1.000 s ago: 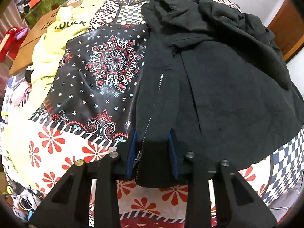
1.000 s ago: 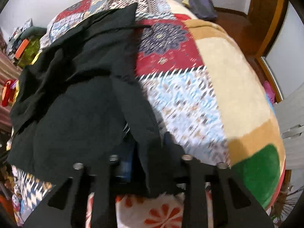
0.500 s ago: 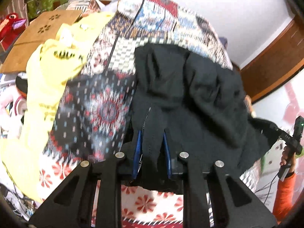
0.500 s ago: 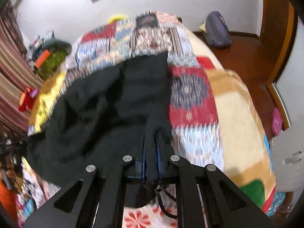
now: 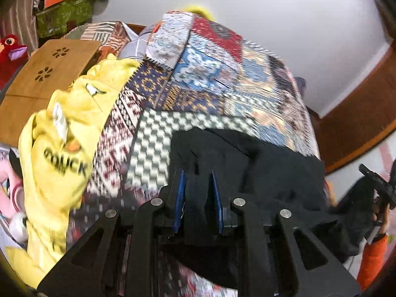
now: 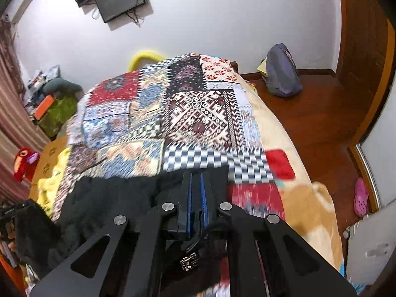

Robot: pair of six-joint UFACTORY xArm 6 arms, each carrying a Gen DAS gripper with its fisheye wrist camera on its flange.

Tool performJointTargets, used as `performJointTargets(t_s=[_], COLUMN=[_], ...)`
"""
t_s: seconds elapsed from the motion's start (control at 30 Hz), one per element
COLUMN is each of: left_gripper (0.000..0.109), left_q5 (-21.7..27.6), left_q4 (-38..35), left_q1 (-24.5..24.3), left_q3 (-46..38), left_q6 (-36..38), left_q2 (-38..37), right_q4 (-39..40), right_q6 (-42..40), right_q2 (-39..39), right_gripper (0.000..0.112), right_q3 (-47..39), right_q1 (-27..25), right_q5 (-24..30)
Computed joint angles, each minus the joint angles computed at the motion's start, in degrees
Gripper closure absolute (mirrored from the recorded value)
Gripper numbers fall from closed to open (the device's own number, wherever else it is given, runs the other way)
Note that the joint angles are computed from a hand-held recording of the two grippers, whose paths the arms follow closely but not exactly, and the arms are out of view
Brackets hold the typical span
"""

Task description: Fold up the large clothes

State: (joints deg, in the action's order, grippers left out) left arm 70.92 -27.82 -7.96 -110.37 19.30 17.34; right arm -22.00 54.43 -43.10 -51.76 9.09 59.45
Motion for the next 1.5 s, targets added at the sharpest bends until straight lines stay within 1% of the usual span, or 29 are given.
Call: performJointTargets(t_s=[0.03,0.07,0.1,0.17,0.23,0.27,0.3,0.33,0.47,0.53,0.6,0.7,0.77,0.83,1.0,1.17,1.27,1.3,1.33,1.43,1.47,1.5], left_gripper=[0.093,0.108,0.109,0.109,0.109,0.109,0.109,0.109,0.109,0.109,0.108,0.108,0.107,0.106,0.103,0.096,0.086,0.081,0.079,0.076,0.074,0.068], left_q5=[-0.04,-0.72,-3.03,-4.02,0.60,1.85,1.77,1.26,0.35,-2.48,-5.10,-7.55,-10.90,-13.03,-14.37,-17.24,-17.18,-16.99,-16.82,-16.56,-16.37,-15.79], left_q4=[0.88,2.70,6.91,10.63,12.88,13.59,14.84,15.42,15.30,14.63,14.43,14.13,15.03,15.09,13.44,13.25,11.92,11.50,11.01,11.26,11.12,10.67], left_q1=[-0.59,-1.35,-2.49,-3.46,-3.82,-3.93,-4.29,-4.50,-4.61,-4.42,-4.34,-4.32,-4.51,-4.57,-4.37,-4.86,-4.97,-5.01,-5.09,-6.04,-6.42,-6.70], left_q3=[-3.41,-6.01,-8.57,-14.81,-24.97,-28.48,-30.51,-30.61,-30.87,-26.54,-22.13,-16.90,-10.92,-6.06,2.42,12.81,17.22,18.42,20.07,25.00,26.49,27.89], left_q6=[-1.54,-3.43,-5.63,-8.08,-9.98,-10.06,-9.95,-9.63,-8.40,-6.99,-5.76,-4.37,-2.87,-0.97,3.58,8.97,11.54,12.11,12.84,14.10,14.46,15.03], left_q2=[3.30,5.76,8.64,14.66,22.57,25.33,27.41,27.90,28.83,25.88,22.14,16.93,11.66,6.94,-2.27,-12.37,-16.83,-17.95,-19.38,-23.15,-24.18,-25.12], right_q4=[0.28,1.42,3.08,5.22,5.18,5.17,5.87,6.97,8.89,7.33,4.68,0.61,-0.91,-2.13,-5.79,-8.28,-9.58,-9.90,-10.07,-10.33,-10.62,-10.98], right_q6=[-0.74,-1.72,-3.02,-4.47,-5.13,-5.21,-5.71,-6.30,-5.54,-5.09,-5.29,-5.22,-4.49,-3.85,-0.85,2.62,4.88,5.65,6.36,8.97,9.71,10.21], right_q2=[1.41,2.94,3.90,6.71,9.92,10.99,11.72,12.12,9.47,7.74,6.15,3.33,1.99,0.36,-1.63,-2.55,-2.59,-2.61,-2.72,-2.48,-2.13,-1.60], right_gripper=[0.107,0.107,0.107,0.108,0.109,0.110,0.110,0.110,0.110,0.110,0.110,0.110,0.109,0.109,0.103,0.100,0.099,0.099,0.099,0.092,0.086,0.082], right_q3=[0.14,0.51,0.88,1.62,1.97,2.28,3.04,3.88,7.19,6.71,5.21,2.38,0.35,-1.39,-4.71,-4.51,-4.56,-4.38,-4.12,-3.20,-2.85,-2.62], right_q1=[-1.58,-3.58,-5.34,-8.34,-9.95,-10.60,-11.30,-12.18,-13.85,-13.04,-11.16,-7.07,-4.31,-0.89,8.56,15.30,19.25,20.35,21.61,25.01,26.15,27.33], right_q5=[-1.08,-2.53,-3.71,-5.57,-5.85,-5.83,-6.11,-6.96,-8.80,-7.45,-5.31,-1.95,0.19,2.16,7.50,9.22,10.80,11.02,11.05,10.96,10.83,10.81])
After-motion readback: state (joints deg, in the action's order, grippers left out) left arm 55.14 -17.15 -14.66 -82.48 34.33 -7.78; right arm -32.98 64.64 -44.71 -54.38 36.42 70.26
